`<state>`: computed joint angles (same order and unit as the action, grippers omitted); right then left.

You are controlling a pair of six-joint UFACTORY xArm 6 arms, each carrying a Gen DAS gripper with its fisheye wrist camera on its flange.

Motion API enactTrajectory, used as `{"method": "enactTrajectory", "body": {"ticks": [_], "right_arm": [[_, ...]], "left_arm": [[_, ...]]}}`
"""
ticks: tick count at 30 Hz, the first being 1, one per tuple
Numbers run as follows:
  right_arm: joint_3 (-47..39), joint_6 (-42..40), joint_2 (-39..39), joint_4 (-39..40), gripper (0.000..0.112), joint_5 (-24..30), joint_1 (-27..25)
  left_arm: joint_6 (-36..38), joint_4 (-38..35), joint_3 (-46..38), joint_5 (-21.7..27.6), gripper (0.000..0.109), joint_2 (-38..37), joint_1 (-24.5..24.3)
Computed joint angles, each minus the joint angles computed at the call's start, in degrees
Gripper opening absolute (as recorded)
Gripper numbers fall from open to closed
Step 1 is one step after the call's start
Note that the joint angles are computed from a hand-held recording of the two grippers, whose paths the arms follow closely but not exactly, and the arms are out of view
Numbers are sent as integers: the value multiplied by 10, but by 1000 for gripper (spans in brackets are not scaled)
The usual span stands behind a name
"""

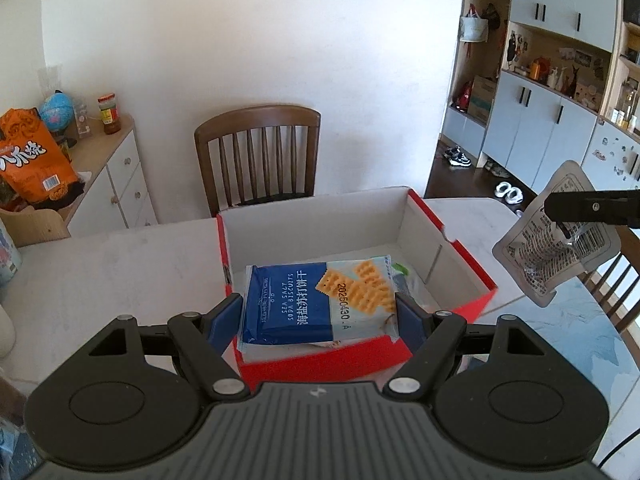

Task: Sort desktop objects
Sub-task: 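Lift and carry the biscuit packet and sausage pouch with both tools toward the red box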

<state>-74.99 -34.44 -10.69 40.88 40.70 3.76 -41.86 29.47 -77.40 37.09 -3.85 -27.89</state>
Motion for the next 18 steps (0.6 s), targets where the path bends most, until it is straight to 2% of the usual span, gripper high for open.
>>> {"method": "enactTrajectory", "body": {"ticks": [18], "right_arm": [[-97, 32, 129, -36, 5, -25, 30]], "left_arm": [[55, -25, -97, 6, 79, 109, 35]]}}
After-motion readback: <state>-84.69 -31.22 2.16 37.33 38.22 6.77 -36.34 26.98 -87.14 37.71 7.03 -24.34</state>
